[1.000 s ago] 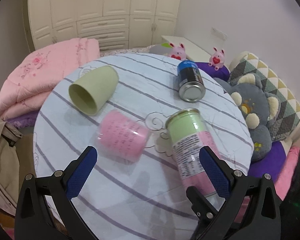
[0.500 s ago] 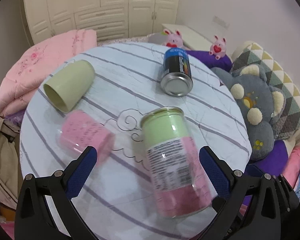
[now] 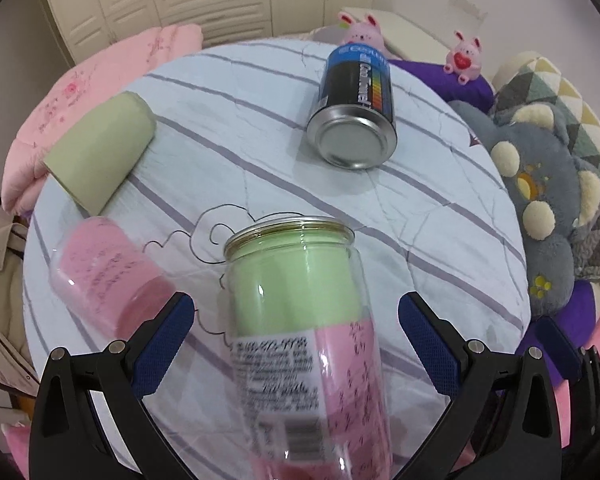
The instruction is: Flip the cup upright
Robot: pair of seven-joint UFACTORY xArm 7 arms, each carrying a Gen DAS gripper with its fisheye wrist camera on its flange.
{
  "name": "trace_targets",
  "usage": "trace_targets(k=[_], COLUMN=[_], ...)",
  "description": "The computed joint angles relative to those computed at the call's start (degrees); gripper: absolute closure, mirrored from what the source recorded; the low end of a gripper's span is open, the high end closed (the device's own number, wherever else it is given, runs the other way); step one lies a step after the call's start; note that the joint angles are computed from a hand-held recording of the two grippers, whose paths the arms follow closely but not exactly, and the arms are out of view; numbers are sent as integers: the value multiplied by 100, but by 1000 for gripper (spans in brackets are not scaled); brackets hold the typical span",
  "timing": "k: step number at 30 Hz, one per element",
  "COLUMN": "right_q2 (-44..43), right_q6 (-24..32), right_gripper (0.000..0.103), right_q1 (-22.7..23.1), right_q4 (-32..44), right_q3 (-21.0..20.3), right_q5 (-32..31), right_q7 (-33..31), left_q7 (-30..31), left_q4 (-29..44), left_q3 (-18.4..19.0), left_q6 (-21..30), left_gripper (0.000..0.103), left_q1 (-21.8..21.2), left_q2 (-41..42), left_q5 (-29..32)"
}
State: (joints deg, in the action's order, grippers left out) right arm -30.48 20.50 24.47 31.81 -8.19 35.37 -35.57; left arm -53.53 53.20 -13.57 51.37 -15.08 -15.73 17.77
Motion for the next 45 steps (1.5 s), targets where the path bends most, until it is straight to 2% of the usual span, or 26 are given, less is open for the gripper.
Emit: trace_targets(k=[2, 6, 13, 14, 17, 22, 28, 37, 45], right_q2=[24, 76, 175, 179, 190, 245, 275, 265, 326], right_q6=[-10, -156, -4, 28, 73, 143, 112, -84, -322], right_gripper=[21, 21, 21, 21, 21, 21, 21, 21, 21], right_q1=[160, 253, 157, 163, 92, 14, 8, 224, 258], right_q4=[21, 39, 99, 104, 106, 135, 158, 148, 114], right_q3=[-163, -201, -143, -144, -52, 66, 127, 103, 332], right_q5=[216, 431, 622, 657, 661, 608, 625, 826, 514], right_q7=[-158, -307, -369, -396, -375, -319, -307, -446, -240], left_q7=[16, -29, 245, 281, 351, 473, 365, -13, -624], left_q4=[15, -21, -123, -115, -162, -206, -378, -563, -820], left_q3=[55, 94, 199, 201, 216, 216, 109, -165, -400], left_q6=[-75, -136, -256, -235, -291, -346, -699, -975, -1416], left_gripper=[0, 0, 0, 2, 27, 28, 29, 29, 29], left_q1=[-7, 26, 36, 36, 44, 57, 146, 535, 847], left_q2=[68, 37, 12, 17, -15, -55, -309, -778, -946], left_q5=[-141, -235, -580, -611, -686, -746, -461, 399, 1030])
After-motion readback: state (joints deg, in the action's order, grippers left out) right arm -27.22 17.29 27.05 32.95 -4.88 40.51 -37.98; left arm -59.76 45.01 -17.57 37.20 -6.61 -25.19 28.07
